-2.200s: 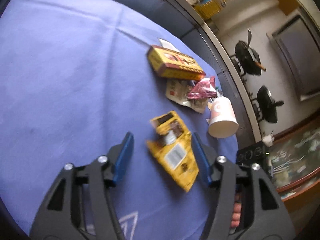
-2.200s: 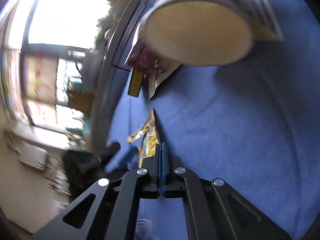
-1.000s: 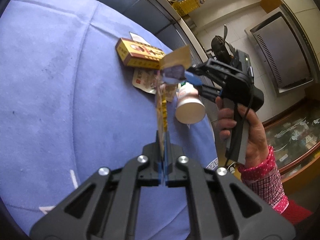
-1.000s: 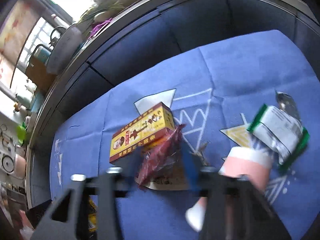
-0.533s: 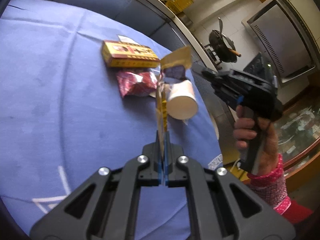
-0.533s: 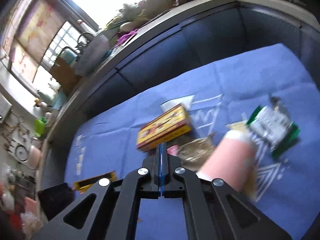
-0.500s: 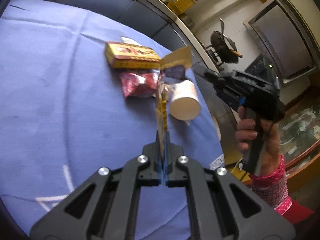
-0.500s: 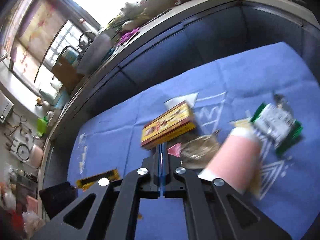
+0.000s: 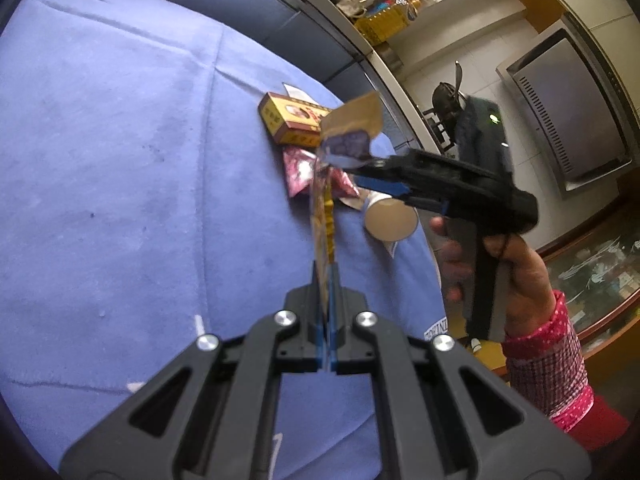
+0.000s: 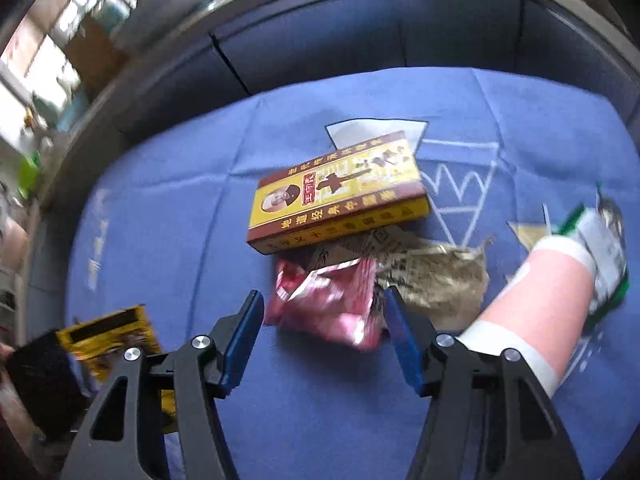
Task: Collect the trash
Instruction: 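Grasp the red wrapper with the right tool while the left tool holds the yellow wrapper, then carry both wrappers to the beige bin and open both tools over it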
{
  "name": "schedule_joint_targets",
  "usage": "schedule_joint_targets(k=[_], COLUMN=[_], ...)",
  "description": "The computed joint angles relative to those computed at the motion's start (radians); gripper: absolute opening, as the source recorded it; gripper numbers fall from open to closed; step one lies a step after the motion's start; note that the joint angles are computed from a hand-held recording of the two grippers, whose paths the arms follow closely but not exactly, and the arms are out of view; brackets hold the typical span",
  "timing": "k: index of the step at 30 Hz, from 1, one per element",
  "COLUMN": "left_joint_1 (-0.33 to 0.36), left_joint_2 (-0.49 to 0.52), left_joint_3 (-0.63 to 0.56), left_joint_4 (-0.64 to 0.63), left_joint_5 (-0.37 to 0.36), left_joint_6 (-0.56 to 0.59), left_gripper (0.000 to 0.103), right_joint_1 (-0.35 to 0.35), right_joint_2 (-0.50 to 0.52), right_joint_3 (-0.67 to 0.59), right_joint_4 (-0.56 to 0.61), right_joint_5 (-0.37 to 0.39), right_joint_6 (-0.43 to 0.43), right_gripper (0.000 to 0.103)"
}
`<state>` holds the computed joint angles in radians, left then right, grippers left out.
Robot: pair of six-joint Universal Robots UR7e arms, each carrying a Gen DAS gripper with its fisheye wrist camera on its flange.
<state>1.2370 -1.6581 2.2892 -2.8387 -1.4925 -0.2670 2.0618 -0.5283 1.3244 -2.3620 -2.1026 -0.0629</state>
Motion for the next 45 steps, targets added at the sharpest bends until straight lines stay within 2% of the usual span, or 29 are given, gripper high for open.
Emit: schedule_joint_targets(k=[3, 4, 5, 6, 7, 8, 9, 16, 20, 23, 26, 32, 38, 43, 44, 45], left_joint_1=[0.001, -0.002, -0.004, -0.007, -0.010, -0.014, -0.019, -0.091, -0.164, -0.220, -0.275, -0.308, -0.327, -0.333, -0.332, -0.329], left_joint_2=[-0.004, -0.006, -0.008, -0.012, -0.015, -0.016, -0.018, 0.020, 0.108, 0.227, 0.396, 0.709, 1.001, 1.136, 1.167, 1.191], left_joint_3=[0.000, 0.001, 0.002, 0.003, 0.004, 0.004, 0.004, -0.028, -0.094, -0.180, -0.304, -0.570, -0.857, -0.996, -1.035, -1.069], left_joint_4=[0.006, 0.008, 0.008, 0.010, 0.014, 0.018, 0.024, 0.054, 0.083, 0.105, 0.143, 0.237, 0.342, 0.392, 0.427, 0.463], left_joint_5=[-0.003, 0.000, 0.004, 0.009, 0.014, 0.018, 0.025, 0.052, 0.058, 0.030, 0.001, -0.099, -0.095, -0.033, -0.013, -0.005], left_joint_6=[0.001, 0.000, -0.001, -0.003, -0.006, -0.009, -0.012, -0.034, -0.018, 0.006, 0.037, 0.055, 0.054, 0.021, 0.003, -0.016], left_gripper=[0.001, 0.001, 0.001, 0.001, 0.001, 0.001, 0.001, 0.001, 0.001, 0.001, 0.001, 0.001, 0.001, 0.002, 0.003, 0.006], right_joint_1=[-0.003, 0.004, 0.011, 0.014, 0.015, 0.018, 0.020, 0.008, -0.027, -0.078, -0.151, -0.318, -0.457, -0.522, -0.530, -0.539], right_joint_2=[0.046, 0.052, 0.054, 0.049, 0.043, 0.030, 0.022, -0.175, -0.314, -0.428, -0.547, -0.736, -0.785, -0.758, -0.750, -0.740], right_joint_3=[-0.051, -0.048, -0.038, -0.026, -0.015, 0.008, 0.020, 0.220, 0.321, 0.390, 0.469, 0.559, 0.555, 0.530, 0.523, 0.511], right_joint_4=[0.108, 0.091, 0.063, 0.046, 0.034, 0.004, -0.013, -0.214, -0.305, -0.363, -0.421, -0.450, -0.431, -0.456, -0.463, -0.461], right_joint_5=[-0.020, -0.045, -0.062, -0.053, -0.045, -0.043, -0.040, 0.082, 0.097, 0.083, 0.070, 0.061, 0.052, 0.021, 0.009, -0.001], right_joint_6=[0.052, 0.030, -0.002, -0.023, -0.024, -0.039, -0.053, -0.132, -0.154, -0.161, -0.158, -0.139, -0.124, -0.151, -0.166, -0.179], right_gripper=[0.061, 0.055, 0.045, 0.026, 0.012, 0.006, 0.005, 0.005, 0.005, 0.005, 0.005, 0.005, 0.005, 0.008, 0.014, 0.026])
